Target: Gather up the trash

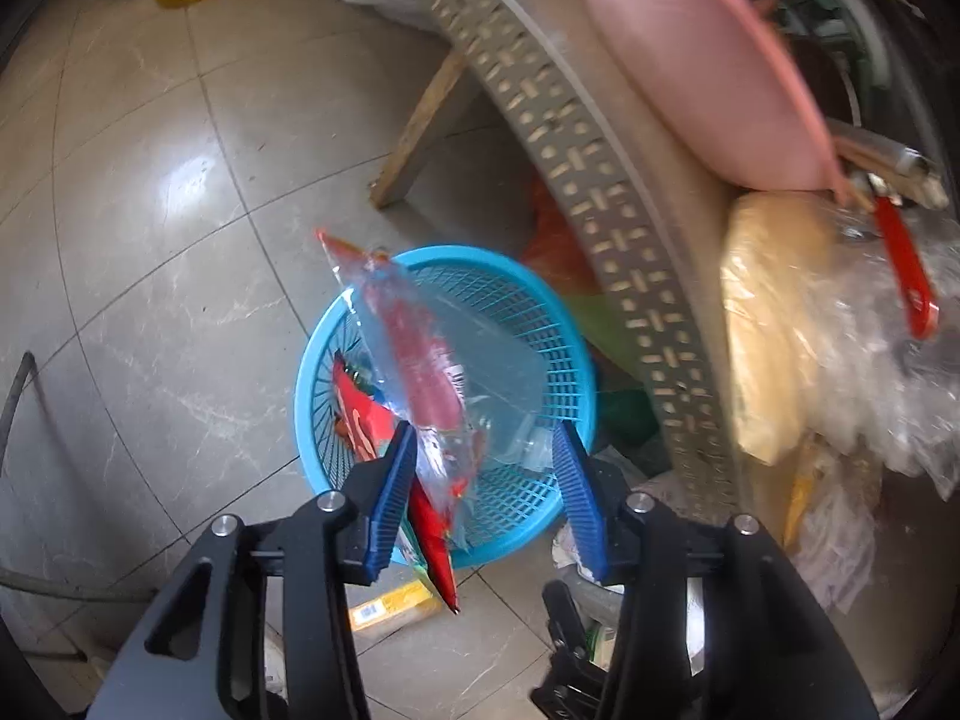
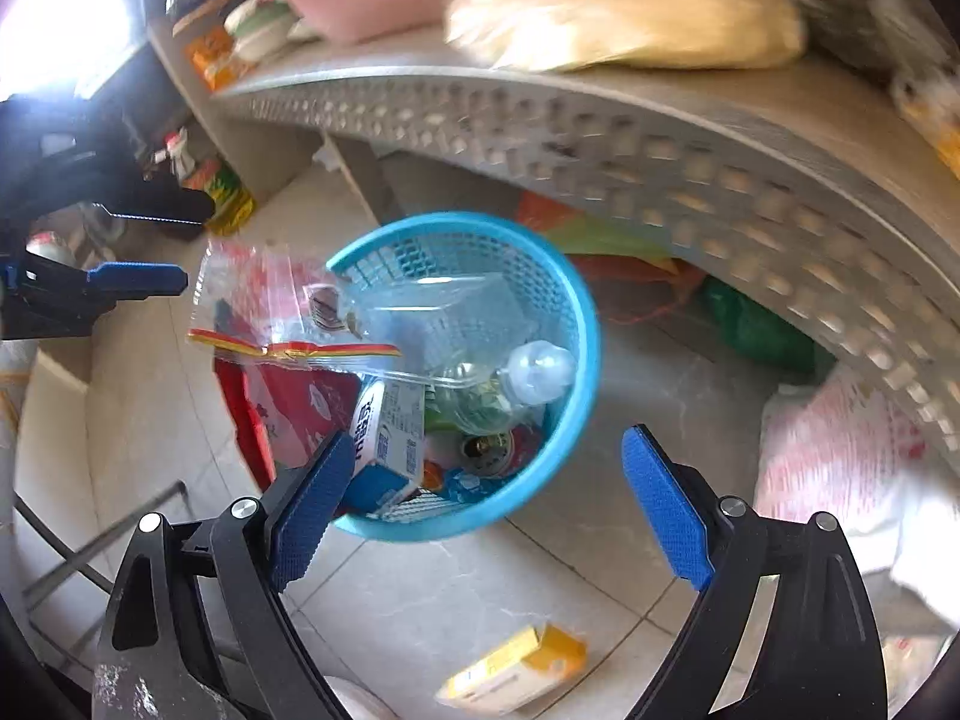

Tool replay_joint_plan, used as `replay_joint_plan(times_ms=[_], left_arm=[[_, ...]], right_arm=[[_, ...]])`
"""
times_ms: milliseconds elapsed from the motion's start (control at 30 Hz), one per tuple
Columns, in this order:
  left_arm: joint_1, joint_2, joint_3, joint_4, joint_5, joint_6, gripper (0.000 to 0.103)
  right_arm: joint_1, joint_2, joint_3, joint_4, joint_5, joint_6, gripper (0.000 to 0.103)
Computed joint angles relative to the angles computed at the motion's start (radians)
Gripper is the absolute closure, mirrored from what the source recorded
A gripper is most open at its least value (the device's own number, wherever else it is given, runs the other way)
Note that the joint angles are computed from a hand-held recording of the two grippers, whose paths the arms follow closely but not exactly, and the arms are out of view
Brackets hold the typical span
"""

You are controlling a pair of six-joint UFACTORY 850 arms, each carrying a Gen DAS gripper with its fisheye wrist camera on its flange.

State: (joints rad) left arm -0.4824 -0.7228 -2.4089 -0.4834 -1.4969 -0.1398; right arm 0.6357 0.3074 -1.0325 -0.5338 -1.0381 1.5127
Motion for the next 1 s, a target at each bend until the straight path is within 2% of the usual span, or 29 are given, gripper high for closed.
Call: replay_joint_plan(times_ms=[133,267,333,467,567,667,800,933,1000], left_arm=[[0.009,0.013,-0.014,-0.027,-0.017,0.028,0.049],[0.032,0.015,-0.075,-0.067,-0.071,0.032,0.043],[0.046,0.023,-0.108,-0.082,-0.104,0.057,0.041],[0.084,0.106,-0.078,-0.09,-0.123,0.146,0.036],[0.136,0.184,-0.029,-0.11,-0.149,0.211,0.03],[0.202,0.272,0.038,-0.121,-0.162,0.276,0.023],[0.321,0.41,0.175,-0.15,-0.148,0.343,0.013],[0.462,0.53,0.306,-0.171,-0.128,0.385,0.011],[0.533,0.578,0.358,-0.174,-0.123,0.393,0.011]], right_arm=[[0.082,0.085,0.059,-0.007,-0.075,0.125,0.016],[0.156,0.157,0.154,0.097,-0.11,0.191,0.016],[0.166,0.196,0.229,0.243,-0.042,0.189,0.016],[0.202,0.283,0.423,0.551,0.226,0.314,0.019],[0.224,0.287,0.538,0.759,0.402,0.394,0.02],[0.216,0.258,0.591,0.892,0.5,0.417,0.02],[0.155,0.177,0.6,1.06,0.554,0.329,0.015],[0.078,0.081,0.603,1.309,0.532,0.138,0.013],[0.05,0.033,0.591,1.342,0.503,0.084,0.013]])
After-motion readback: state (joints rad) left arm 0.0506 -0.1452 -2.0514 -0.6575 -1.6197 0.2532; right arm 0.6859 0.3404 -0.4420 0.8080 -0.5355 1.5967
